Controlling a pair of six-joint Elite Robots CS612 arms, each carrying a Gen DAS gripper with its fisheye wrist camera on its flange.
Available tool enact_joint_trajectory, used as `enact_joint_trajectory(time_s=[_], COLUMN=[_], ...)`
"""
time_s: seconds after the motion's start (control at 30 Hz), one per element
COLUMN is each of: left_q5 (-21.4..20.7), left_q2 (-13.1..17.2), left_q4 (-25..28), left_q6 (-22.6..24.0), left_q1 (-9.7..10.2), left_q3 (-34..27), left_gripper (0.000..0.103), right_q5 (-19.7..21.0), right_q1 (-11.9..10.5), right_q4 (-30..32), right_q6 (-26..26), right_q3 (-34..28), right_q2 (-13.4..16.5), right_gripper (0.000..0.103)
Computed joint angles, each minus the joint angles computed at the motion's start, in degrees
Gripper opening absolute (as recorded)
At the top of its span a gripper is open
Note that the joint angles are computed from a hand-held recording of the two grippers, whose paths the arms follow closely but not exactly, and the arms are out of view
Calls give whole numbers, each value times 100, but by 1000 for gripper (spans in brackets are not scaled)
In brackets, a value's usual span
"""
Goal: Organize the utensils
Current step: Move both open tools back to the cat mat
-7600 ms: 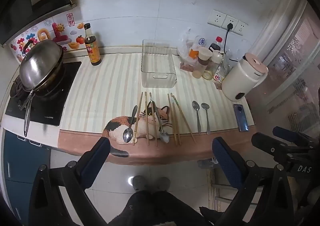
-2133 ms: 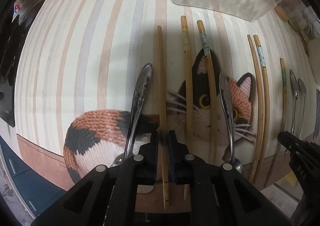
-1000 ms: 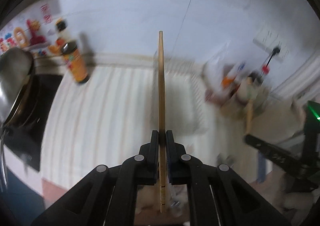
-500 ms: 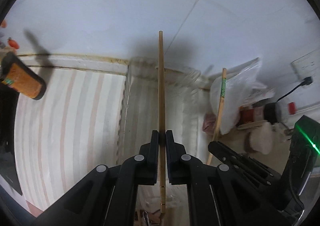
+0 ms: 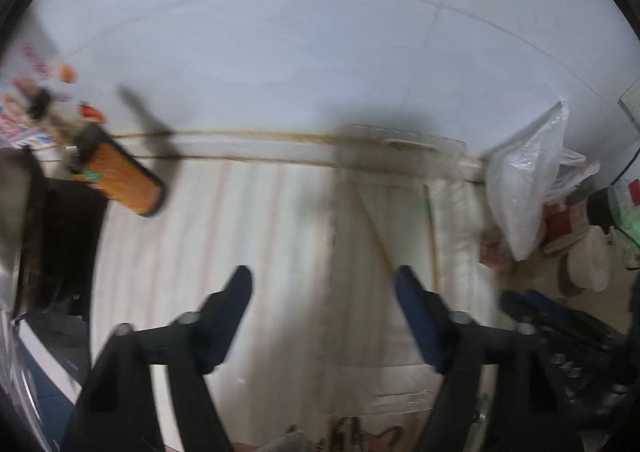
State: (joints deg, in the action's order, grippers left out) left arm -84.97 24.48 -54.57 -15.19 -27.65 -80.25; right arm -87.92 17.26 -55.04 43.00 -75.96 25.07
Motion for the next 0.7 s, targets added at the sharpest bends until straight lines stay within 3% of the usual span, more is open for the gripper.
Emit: enact_joint_trajectory(time_s=[0.07, 0.1, 0.13, 0.33, 0.53, 0.7], left_q5=[187, 249, 301, 646, 706, 564], left_q2=[93, 152, 214, 420, 530, 702], left_q4=[-10, -31, -71, -11, 259, 799], left_q6=[-37, -37, -24, 134, 248, 223], left_q1=[-6, -7, -8, -55, -88, -112], left_q3=[-236, -382, -515, -1102, -1575, -2057], left_gripper=[81, 95, 103, 103, 103, 103], right_q5=[-339, -461, -565, -1476, -1994, -1791], right_q1=[84, 107, 133, 430, 665, 780], right_q4=[102, 161, 182, 191, 79, 412], right_q6=[81, 77, 78, -47, -80, 146], right_q3=[-158, -242, -332, -555, -706, -1038], right_q2=[23, 40, 62, 57, 22, 126], right_gripper=[54, 60, 68, 98, 102, 102])
